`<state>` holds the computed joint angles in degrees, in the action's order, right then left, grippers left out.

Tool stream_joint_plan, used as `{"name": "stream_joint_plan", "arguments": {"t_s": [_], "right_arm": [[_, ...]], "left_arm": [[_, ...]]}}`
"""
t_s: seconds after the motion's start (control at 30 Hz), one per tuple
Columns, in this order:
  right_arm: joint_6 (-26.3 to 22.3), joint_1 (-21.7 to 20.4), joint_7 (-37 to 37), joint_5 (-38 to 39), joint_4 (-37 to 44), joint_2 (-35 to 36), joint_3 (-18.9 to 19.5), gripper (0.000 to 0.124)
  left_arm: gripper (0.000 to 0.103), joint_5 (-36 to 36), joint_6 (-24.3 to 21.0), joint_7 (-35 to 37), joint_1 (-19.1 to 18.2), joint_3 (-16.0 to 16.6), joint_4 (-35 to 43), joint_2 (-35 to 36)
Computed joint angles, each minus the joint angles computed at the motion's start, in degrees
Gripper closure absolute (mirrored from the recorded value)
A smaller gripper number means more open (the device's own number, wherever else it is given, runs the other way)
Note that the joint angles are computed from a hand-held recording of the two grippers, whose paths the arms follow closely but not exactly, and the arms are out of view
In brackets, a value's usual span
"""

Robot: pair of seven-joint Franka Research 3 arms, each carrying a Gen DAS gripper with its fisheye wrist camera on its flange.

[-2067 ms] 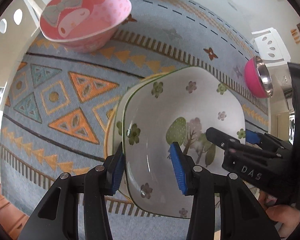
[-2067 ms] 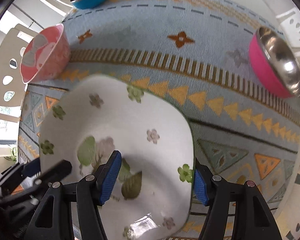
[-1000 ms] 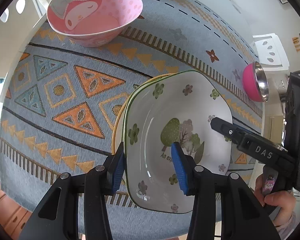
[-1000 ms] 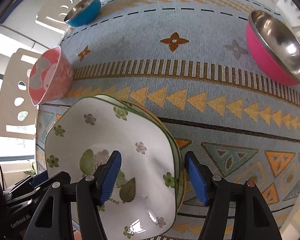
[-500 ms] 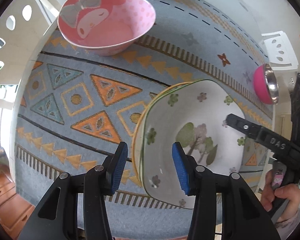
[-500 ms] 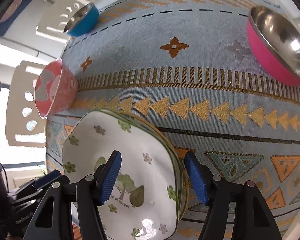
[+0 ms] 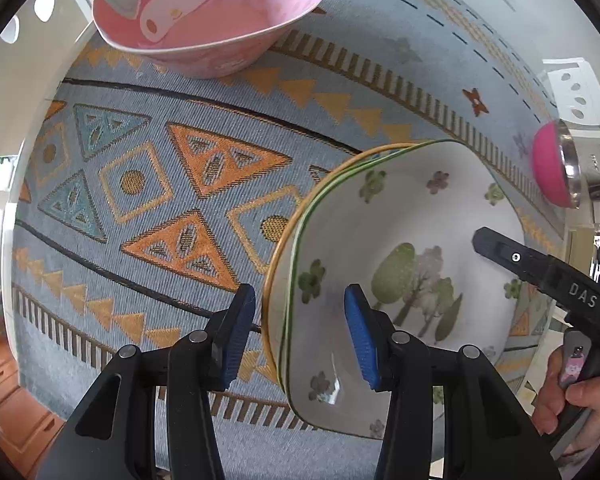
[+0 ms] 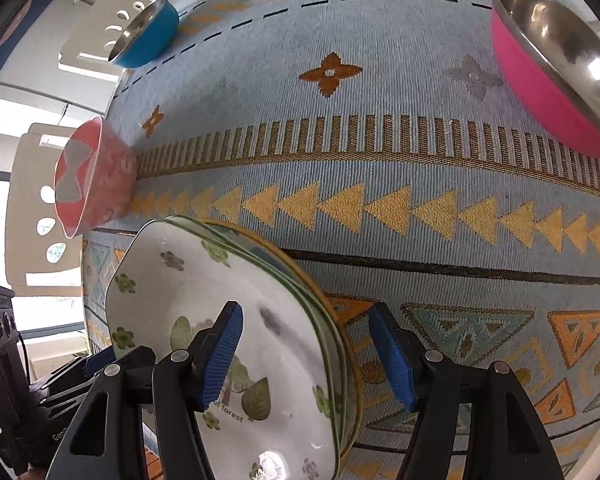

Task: Organize plates and bowls
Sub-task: 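Open both tools to release the tree plate and lift away, then move both tools toward the pink-outside steel bowl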

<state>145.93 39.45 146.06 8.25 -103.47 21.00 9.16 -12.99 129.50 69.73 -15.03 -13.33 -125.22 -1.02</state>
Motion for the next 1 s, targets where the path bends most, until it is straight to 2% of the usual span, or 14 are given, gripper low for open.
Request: {"name": "stream_joint_plan", "arguments": {"t_s": [0.3, 0.5, 0.77, 0.83, 1.0], "right_arm": [[0.0, -1.0, -2.8, 1.7, 1.0, 0.9, 0.2, 0.059], [2.6, -1.6, -3.3, 2.2, -0.7, -0.9, -0.2, 0.059], [6.5, -3.2, -1.8, 2.1, -6.9, -6.2, -0.6, 0.059], [7.0, -3.9, -1.6, 2.8, -8.7, -7.3, -0.5, 0.059], [10.2, -5.7, -2.4, 6.1, -14.1, -10.7, 0.4, 0.059]], "left_arm": [[0.058, -0.1, 0.7, -0.4, 0.8, 0.3, 1.3, 1.1], [0.057, 0.8, 1.7, -0.5, 1.0, -0.1, 5.2, 3.9], [0.056, 5.4, 1.0, -3.2, 0.3, -1.2, 12.0, 8.4], [0.056, 4.6, 1.3, -3.3, 0.4, -1.5, 13.8, 9.7], [0.056, 8.3, 1.2, -5.0, -1.0, -2.4, 20.7, 13.9]]}}
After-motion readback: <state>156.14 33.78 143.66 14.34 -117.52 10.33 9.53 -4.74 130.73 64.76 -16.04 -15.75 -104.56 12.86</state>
